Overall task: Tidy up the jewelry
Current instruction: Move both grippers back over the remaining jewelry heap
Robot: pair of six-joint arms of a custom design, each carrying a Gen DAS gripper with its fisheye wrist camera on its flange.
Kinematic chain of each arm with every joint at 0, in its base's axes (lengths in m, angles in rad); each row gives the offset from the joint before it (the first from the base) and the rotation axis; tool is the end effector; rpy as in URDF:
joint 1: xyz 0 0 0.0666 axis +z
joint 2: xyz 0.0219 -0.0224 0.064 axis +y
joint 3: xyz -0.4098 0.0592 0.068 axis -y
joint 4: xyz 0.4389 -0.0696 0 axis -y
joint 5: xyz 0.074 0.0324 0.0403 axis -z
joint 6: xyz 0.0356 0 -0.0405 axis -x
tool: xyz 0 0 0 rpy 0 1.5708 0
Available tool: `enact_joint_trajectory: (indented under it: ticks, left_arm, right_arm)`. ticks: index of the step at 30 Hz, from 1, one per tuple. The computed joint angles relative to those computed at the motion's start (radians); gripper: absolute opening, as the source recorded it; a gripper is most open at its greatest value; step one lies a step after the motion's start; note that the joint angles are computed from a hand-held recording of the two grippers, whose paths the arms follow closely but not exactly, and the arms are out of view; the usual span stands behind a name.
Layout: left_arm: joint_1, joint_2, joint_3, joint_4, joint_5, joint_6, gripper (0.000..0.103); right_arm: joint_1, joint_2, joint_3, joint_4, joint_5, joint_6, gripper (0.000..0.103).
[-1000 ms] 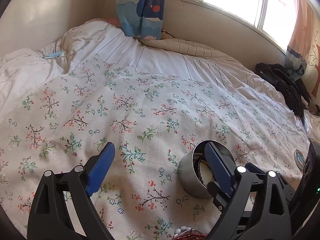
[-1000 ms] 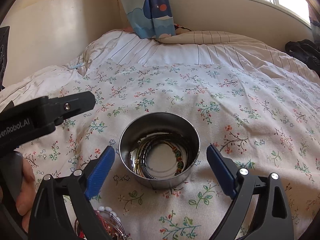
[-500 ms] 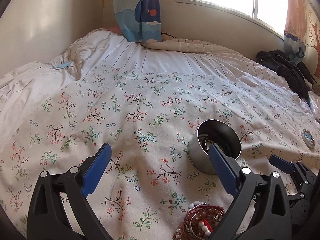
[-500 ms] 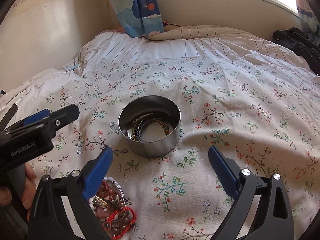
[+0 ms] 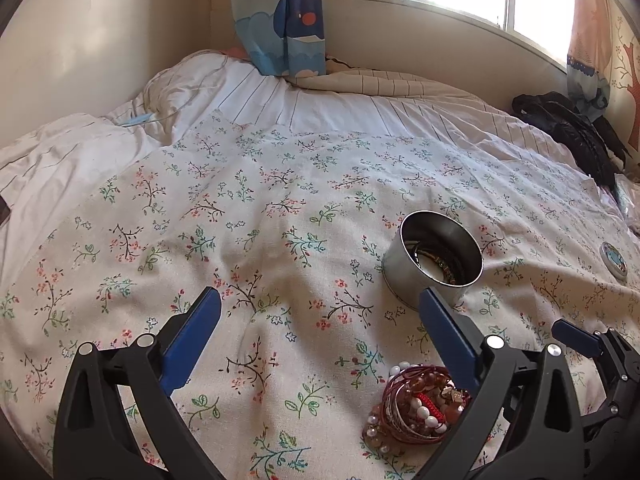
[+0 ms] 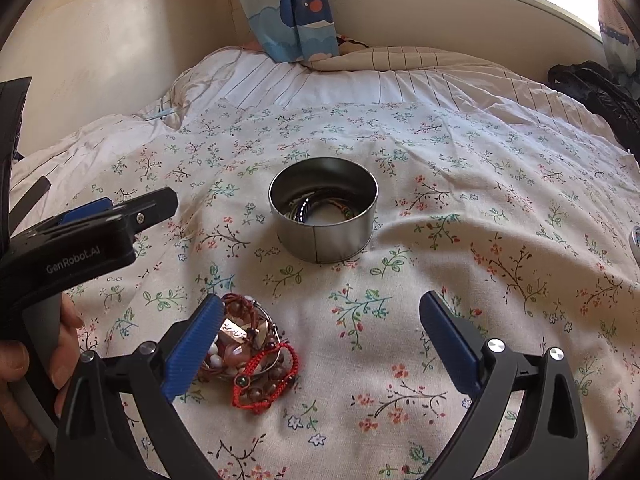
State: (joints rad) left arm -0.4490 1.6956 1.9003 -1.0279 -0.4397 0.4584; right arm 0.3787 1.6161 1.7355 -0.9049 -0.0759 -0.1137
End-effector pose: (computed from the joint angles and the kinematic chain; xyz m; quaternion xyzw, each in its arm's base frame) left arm 0.5849 -0.2655 0.5399 -0.0839 0.9082 0.0263 0.4093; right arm 0.5766 0.2319 0.5116 -0.1364 0.9132 0.1272 0.3623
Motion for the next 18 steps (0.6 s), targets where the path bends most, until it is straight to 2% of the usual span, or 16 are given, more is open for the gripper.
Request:
enact_joint_trajectory:
  ticks: [9,12,16,18]
  left_arm:
    - [-0.013,-0.027,-0.042,-0.029,0.003,-0.015,0.095]
    - [-0.001,-0.038,-0.06,-0.045,0.058,0.001,0.095]
    - [0.015,-0.056,-0.087,-0.077,0.067,0.045,0.095]
    - [0.026,-0.071,-0.109,-0.063,0.109,0.054,0.095]
  right_arm:
    - [0.0,-0.05,-0.059,-0.002,0.006,0.0,0.095]
    - [0.0,-0.064,-0.074,-0.002,0.034,-0.003,0.095]
    - [-0.001,-0.07,-0.081,0.001,0.018,0.004,0.095]
    - [0.006,-0.062,-0.073,-0.014,0.017,0.023,0.095]
